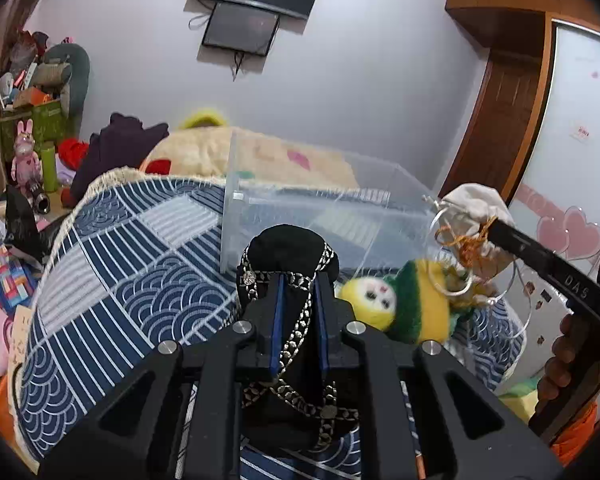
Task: Organize soft objects
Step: 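Grasp the white cloth with the right tool while the left tool grasps the black chain-trimmed pouch, then carry both items over the clear box and open both tools to drop them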
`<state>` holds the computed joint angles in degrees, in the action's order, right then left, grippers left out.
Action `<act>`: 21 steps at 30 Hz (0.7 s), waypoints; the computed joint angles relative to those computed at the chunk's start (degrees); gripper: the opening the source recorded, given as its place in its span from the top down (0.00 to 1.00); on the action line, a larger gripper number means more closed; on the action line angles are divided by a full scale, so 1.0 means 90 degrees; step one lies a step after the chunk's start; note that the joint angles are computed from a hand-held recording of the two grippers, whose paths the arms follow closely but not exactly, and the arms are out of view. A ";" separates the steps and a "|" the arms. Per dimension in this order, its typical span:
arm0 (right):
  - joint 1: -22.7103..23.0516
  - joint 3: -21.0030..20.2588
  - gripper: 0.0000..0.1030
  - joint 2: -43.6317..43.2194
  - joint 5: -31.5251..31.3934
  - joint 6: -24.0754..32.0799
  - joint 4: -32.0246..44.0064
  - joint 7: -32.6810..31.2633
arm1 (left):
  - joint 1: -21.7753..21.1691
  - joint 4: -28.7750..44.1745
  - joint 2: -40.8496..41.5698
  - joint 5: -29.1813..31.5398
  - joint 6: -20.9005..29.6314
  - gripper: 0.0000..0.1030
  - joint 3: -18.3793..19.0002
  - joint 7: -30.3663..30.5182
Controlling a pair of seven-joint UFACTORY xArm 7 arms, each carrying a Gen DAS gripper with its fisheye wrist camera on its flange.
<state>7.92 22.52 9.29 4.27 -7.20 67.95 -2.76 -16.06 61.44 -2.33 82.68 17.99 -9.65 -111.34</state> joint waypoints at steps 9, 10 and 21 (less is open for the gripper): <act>0.0622 -0.0738 0.80 -0.0125 -0.0285 -0.0140 0.0051 0.0248 | 0.0001 0.0245 -0.0296 0.0385 0.0292 0.89 -0.0132 -0.0113; 0.0923 -0.1070 0.80 -0.0133 -0.0353 -0.0158 0.0071 0.0306 | 0.0017 0.0307 -0.0295 0.0436 0.0288 0.89 -0.0133 -0.0134; 0.2325 -0.2699 0.80 0.0054 -0.0790 -0.0066 0.0632 0.0806 | 0.0057 0.1250 0.0112 0.0523 0.0563 0.88 -0.0034 0.0361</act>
